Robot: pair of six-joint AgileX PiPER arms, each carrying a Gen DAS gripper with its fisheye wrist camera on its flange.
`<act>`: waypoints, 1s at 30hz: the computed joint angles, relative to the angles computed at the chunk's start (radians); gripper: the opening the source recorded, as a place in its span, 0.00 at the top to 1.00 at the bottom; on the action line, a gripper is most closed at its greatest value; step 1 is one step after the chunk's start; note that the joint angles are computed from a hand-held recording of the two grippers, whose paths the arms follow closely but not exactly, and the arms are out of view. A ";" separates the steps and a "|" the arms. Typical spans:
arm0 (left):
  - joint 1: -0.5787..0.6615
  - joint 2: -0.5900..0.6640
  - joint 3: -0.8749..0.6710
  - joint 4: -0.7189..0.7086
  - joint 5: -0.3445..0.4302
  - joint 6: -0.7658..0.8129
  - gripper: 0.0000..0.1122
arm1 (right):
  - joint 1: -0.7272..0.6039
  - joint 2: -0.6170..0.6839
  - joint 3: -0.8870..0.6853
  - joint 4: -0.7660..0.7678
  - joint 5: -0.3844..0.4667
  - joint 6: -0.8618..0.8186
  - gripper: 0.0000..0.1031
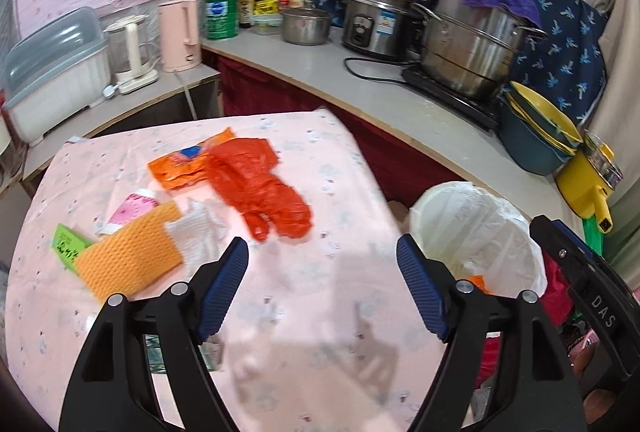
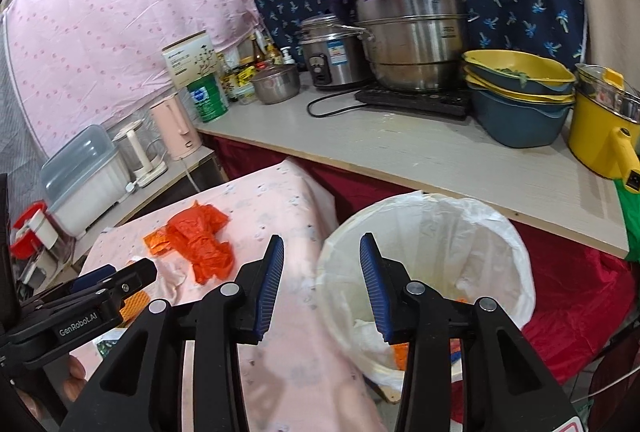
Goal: Collect trash
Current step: 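Move both open tools back over the remaining trash on the table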
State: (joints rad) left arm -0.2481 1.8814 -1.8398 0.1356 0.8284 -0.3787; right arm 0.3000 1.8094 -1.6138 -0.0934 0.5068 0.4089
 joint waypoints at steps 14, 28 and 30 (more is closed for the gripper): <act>0.205 -0.134 0.243 0.027 -0.073 0.001 0.34 | 0.147 0.117 -0.151 -0.004 0.081 -0.002 0.62; 0.357 -0.107 0.313 0.022 -0.108 0.040 0.34 | 0.257 0.344 -0.455 0.071 0.226 -0.079 0.62; 0.375 -0.092 0.306 0.003 -0.110 0.062 0.34 | 0.271 0.401 -0.541 0.085 0.267 -0.095 0.62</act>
State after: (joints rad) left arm 0.1270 1.7899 -1.5339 0.1386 0.7185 -0.3164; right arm 0.5712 2.2104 -2.1552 -0.0081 0.7737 0.3142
